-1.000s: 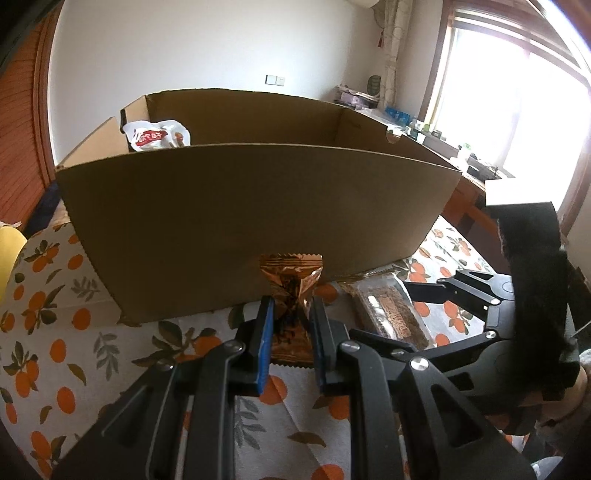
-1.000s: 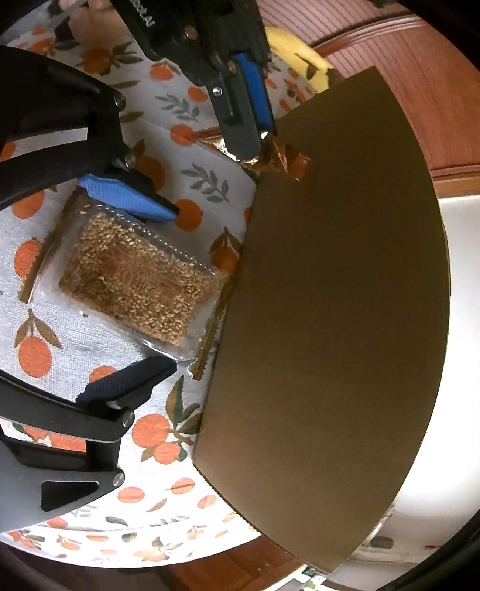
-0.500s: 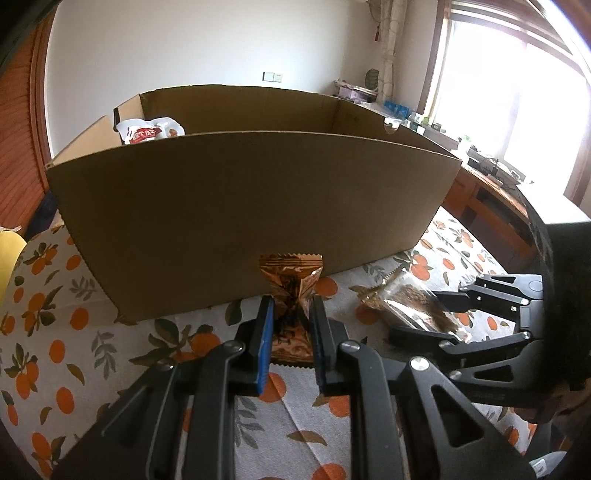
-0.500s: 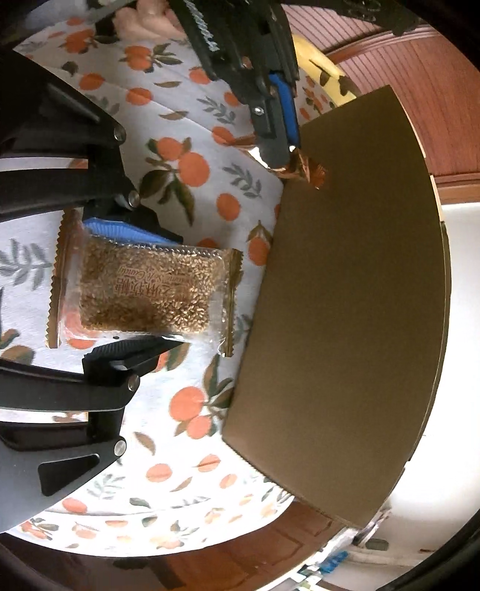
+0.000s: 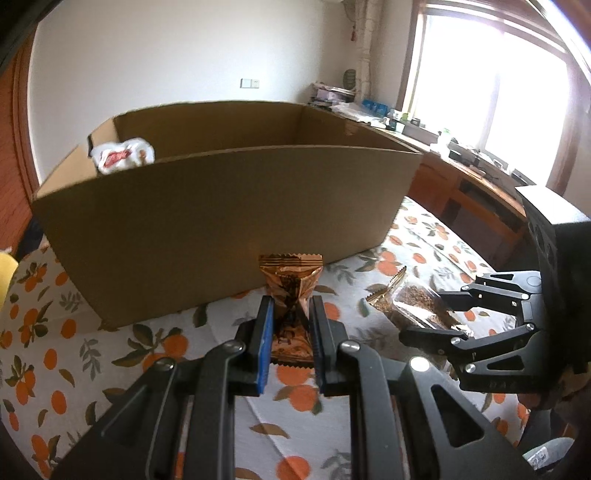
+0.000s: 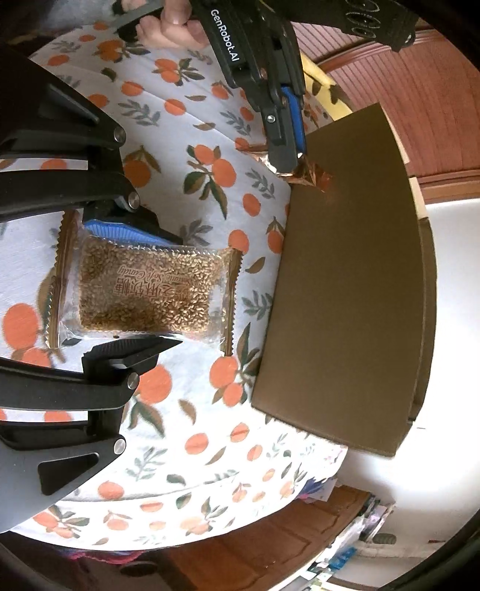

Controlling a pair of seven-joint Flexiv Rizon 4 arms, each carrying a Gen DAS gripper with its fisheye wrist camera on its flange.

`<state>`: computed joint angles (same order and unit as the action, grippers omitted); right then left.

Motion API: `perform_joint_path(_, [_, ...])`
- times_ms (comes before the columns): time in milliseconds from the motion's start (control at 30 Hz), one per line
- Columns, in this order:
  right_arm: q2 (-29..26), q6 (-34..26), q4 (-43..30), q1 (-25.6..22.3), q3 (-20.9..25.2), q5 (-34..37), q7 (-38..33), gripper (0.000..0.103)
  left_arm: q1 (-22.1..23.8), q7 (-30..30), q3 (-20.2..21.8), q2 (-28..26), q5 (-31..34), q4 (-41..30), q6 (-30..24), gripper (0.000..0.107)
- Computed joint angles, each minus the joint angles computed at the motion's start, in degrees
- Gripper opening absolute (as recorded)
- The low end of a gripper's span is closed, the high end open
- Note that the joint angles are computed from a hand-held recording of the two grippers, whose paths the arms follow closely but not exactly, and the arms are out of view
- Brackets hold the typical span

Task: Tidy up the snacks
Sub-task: 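Lift the brown bar and rice cracker tray and carry both over the box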

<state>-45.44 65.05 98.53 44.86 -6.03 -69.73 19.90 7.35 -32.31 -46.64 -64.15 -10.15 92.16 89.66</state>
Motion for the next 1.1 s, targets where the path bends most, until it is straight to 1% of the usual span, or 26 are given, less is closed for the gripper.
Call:
perform_joint_path(167, [3.3,0.2,3.9,0.0,-0.6,-4.7,5.4,0.044,0.2,-1.0,0.1,1.9,0.6,2.5,1.0,0.016])
perform_joint_path(300, [5.2,-1.6,4.9,-1.0,1.4,-7.1,7.7,0.044,1.0,-3.2,0.5,4.6,1.0,5.8,1.5,0.016])
perform_joint_path(567, [11.4,-7.9,8.6,-2.2,5.6,-13.0,11.4,0.044,5.1,-6.8,-2.9,9.3,6.1,12.8,6.3,0.016])
perform_joint_path(633, [12.9,-9.5,9.6,-2.6,6.8,-14.5,12.6,0.044,6.6,-8.0,-4.4,10.3,7.9,14.2,7.8,0.016])
perform_joint_path(833, [16.5,-13.6,12.1,-3.6,10.2,-16.5,14.3,0.044,10.1,-12.1,-7.4,12.8,11.8,16.5,9.2,0.016])
perform_joint_path(933, [18.3,-14.6,12.6,-4.1,11.5,-16.1,13.6,0.044,10.9,-14.0,-8.2,14.8,11.8,16.7,7.6,0.016])
perform_joint_path(1100, [21.5,-17.3,13.4,-4.3,12.8,-16.9,12.2,0.044,12.3,-15.9,-9.7,17.9,12.8,17.9,8.9,0.016])
